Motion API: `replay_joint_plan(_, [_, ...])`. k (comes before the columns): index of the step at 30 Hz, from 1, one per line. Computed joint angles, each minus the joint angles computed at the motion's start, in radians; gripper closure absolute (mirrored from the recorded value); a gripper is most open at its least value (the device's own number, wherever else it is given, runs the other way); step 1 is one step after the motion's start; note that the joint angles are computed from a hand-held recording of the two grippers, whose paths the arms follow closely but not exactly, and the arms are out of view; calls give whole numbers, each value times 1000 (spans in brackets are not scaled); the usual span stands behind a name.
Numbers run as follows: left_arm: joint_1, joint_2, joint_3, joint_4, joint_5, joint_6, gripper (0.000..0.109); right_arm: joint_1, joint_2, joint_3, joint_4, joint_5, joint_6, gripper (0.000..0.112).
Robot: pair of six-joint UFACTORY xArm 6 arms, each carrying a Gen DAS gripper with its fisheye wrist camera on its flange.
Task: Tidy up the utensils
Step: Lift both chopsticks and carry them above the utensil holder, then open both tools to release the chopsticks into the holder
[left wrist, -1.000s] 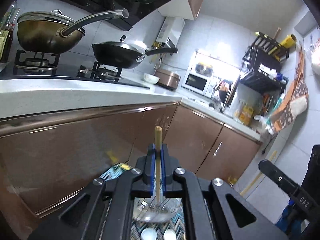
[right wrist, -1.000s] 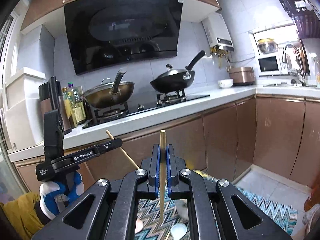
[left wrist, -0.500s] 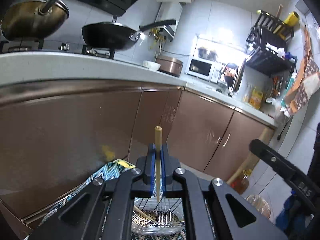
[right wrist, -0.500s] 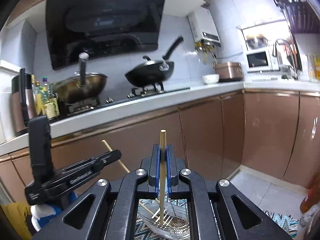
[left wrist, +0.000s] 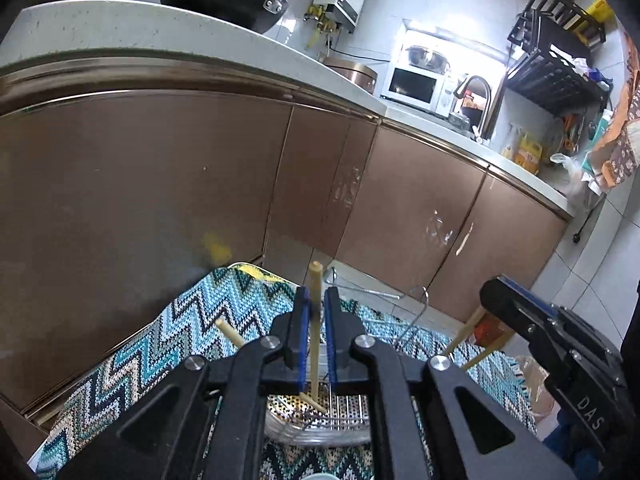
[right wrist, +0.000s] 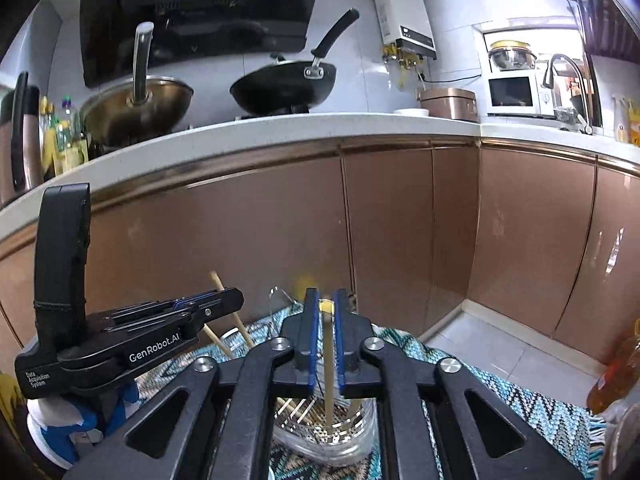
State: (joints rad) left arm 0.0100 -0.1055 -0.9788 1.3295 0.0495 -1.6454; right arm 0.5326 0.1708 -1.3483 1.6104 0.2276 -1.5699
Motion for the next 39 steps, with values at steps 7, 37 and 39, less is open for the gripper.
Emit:
replay_joint_plan(7, [-7,-167,116,-172,-9,205,75,-1,-118,81,-22,-20,47,88])
replay_joint_plan(37, [-647,-1123,363,-348,937,459,71,33,-991,655,-815,-55,843,86])
replay_joint_plan(39, [-800,-1144,344,-262,1081,399,71,39,-1034,678,-869,-51,896,85])
